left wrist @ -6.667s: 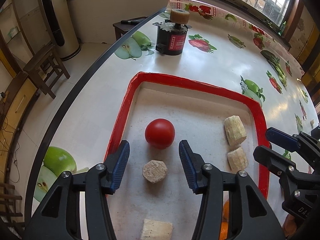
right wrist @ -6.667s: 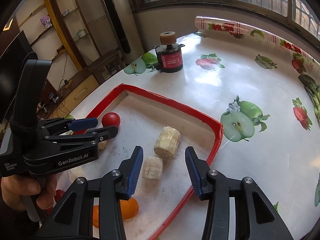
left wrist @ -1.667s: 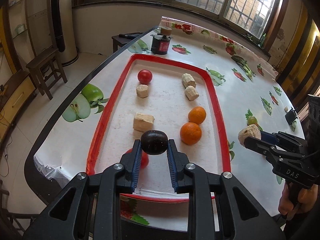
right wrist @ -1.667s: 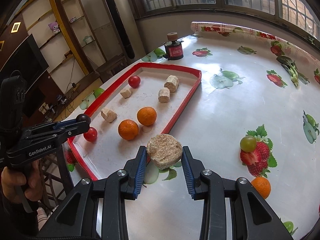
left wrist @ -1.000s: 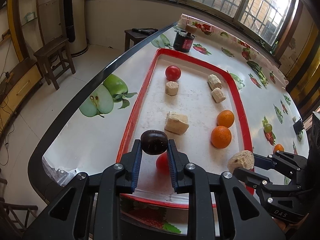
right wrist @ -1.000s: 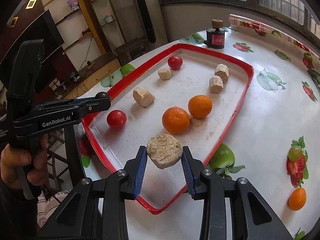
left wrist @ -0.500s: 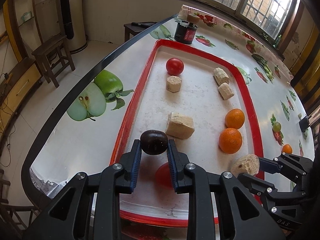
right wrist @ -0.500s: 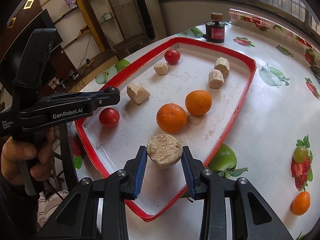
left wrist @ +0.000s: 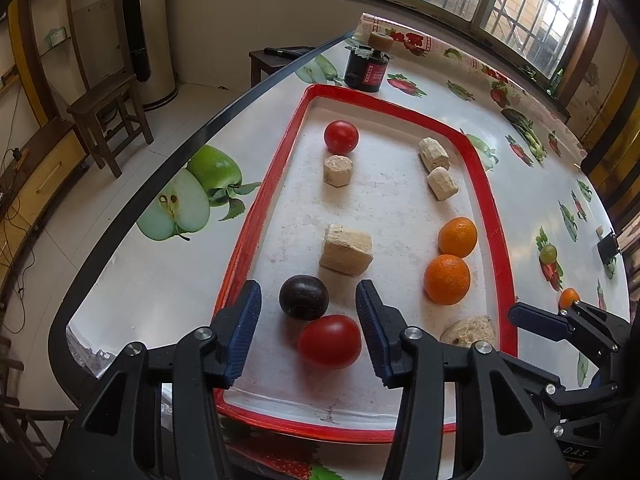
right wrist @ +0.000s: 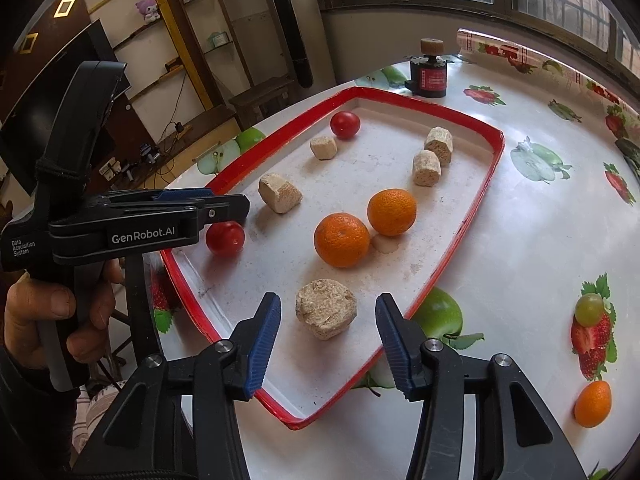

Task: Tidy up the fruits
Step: 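Open both tools to release the plum and bread piece in the tray, then lift both open tools away from the tray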

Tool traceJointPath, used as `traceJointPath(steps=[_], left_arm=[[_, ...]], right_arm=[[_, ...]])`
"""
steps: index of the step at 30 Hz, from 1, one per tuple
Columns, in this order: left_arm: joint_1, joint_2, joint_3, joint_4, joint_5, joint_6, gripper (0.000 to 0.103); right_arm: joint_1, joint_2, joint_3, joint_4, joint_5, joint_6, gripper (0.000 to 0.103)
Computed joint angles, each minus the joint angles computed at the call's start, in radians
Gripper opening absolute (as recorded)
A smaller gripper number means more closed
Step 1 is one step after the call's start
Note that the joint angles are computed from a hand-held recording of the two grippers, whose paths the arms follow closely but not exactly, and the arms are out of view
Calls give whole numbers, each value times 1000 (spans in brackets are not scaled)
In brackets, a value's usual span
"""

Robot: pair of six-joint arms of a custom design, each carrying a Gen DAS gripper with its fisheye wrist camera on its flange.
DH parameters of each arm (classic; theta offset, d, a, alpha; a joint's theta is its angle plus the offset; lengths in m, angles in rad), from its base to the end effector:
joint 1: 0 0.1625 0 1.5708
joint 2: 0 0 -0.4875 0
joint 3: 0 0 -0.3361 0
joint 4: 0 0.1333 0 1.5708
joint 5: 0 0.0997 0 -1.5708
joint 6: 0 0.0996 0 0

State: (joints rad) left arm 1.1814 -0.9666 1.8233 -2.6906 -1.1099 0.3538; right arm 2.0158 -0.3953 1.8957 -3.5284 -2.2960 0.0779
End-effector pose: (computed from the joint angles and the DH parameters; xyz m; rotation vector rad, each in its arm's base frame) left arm -0.0698 -0.6378 0.2495 0.8901 2.5118 -0.3635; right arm 0.3172 -0.5089 -0.0079 0.2339 -2.4413 0.7886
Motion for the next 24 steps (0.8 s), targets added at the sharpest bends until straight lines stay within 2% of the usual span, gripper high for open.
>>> traceJointPath(steps=[24], left_arm=[[-94,-68,140,-31,-40,4,48]], right_arm=[[46,-70,210,-225,-99,67,51]])
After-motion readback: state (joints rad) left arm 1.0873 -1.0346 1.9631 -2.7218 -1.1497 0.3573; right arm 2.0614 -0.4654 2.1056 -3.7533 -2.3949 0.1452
